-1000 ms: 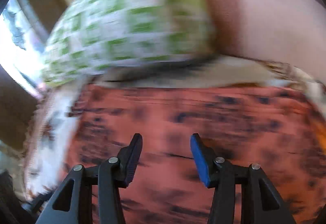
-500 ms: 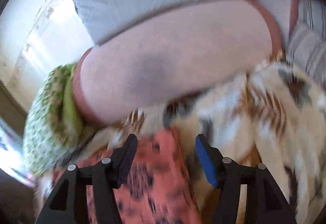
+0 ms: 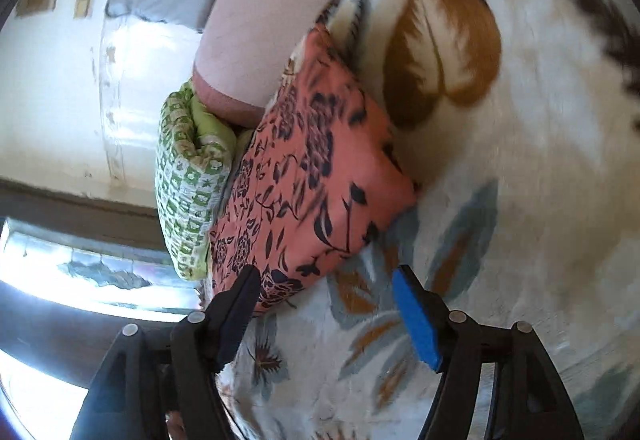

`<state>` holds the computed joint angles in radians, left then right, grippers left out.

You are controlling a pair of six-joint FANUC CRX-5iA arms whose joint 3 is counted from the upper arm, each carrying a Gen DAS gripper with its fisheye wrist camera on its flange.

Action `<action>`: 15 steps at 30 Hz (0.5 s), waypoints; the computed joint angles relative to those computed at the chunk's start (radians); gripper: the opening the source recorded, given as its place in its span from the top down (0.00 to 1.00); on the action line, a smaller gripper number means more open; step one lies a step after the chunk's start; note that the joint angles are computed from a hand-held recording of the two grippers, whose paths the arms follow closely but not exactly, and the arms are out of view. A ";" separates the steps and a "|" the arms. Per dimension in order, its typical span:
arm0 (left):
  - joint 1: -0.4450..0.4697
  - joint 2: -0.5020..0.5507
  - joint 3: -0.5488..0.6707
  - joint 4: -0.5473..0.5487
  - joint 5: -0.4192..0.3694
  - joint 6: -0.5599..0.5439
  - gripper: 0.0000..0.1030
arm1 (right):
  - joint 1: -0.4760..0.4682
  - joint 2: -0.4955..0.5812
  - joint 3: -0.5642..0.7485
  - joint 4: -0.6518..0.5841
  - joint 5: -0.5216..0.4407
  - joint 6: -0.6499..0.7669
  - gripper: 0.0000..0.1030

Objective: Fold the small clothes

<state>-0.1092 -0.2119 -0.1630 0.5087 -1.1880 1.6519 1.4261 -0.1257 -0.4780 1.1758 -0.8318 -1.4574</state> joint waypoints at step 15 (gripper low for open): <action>-0.006 0.071 -0.150 0.340 0.191 0.009 0.20 | -0.168 0.082 -0.022 0.225 0.100 -0.303 0.25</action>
<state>-0.1150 -0.1412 -0.3126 0.8485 -0.9969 1.6613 1.2577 -0.0436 -0.5002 1.4013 -0.7322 -1.7609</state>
